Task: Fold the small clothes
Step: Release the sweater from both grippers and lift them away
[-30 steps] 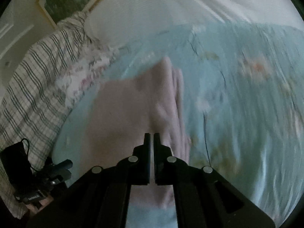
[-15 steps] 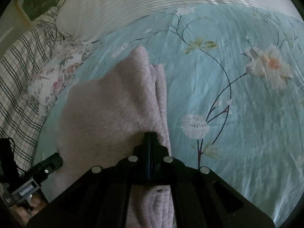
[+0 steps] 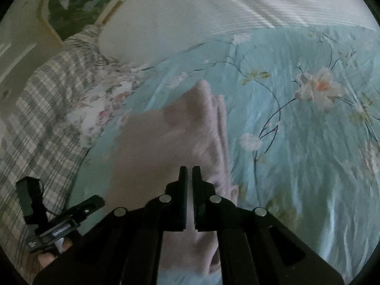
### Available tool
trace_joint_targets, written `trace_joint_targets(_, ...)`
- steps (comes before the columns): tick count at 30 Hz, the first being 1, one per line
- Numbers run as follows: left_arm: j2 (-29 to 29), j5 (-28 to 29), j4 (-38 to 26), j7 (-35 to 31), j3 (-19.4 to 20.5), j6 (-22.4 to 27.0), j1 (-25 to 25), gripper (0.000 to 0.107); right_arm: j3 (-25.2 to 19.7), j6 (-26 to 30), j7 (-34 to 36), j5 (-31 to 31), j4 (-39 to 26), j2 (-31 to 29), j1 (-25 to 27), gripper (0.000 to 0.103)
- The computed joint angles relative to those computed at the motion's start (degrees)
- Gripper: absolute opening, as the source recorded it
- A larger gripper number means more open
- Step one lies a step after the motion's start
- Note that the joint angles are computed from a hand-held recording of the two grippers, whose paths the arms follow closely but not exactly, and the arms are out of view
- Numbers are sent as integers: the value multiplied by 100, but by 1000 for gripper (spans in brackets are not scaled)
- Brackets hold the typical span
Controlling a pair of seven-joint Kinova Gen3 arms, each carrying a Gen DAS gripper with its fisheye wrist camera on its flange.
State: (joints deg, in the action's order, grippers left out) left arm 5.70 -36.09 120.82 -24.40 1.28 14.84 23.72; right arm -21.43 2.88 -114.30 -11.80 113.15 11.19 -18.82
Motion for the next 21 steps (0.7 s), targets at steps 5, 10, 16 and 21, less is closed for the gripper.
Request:
trace_joint_targets(5, -420, -234, 449, 232, 223, 54, 66, 47, -571, 8, 217, -145, 381, -193, 299, 37)
trace_joint_targets(10, -822, -437, 959, 452, 709, 25, -166, 60, -800, -83, 355, -281, 641, -174, 377, 38)
trace_joint_targets(16, -435, -1701, 880, 1764, 1259, 684, -84, 60, -184, -73, 70, -130, 640, 20, -135, 38)
trace_joint_targets(21, -8, -1983, 719, 2141, 900, 1337, 466, 59, 259, -42, -91, 57, 623, 33, -522, 37)
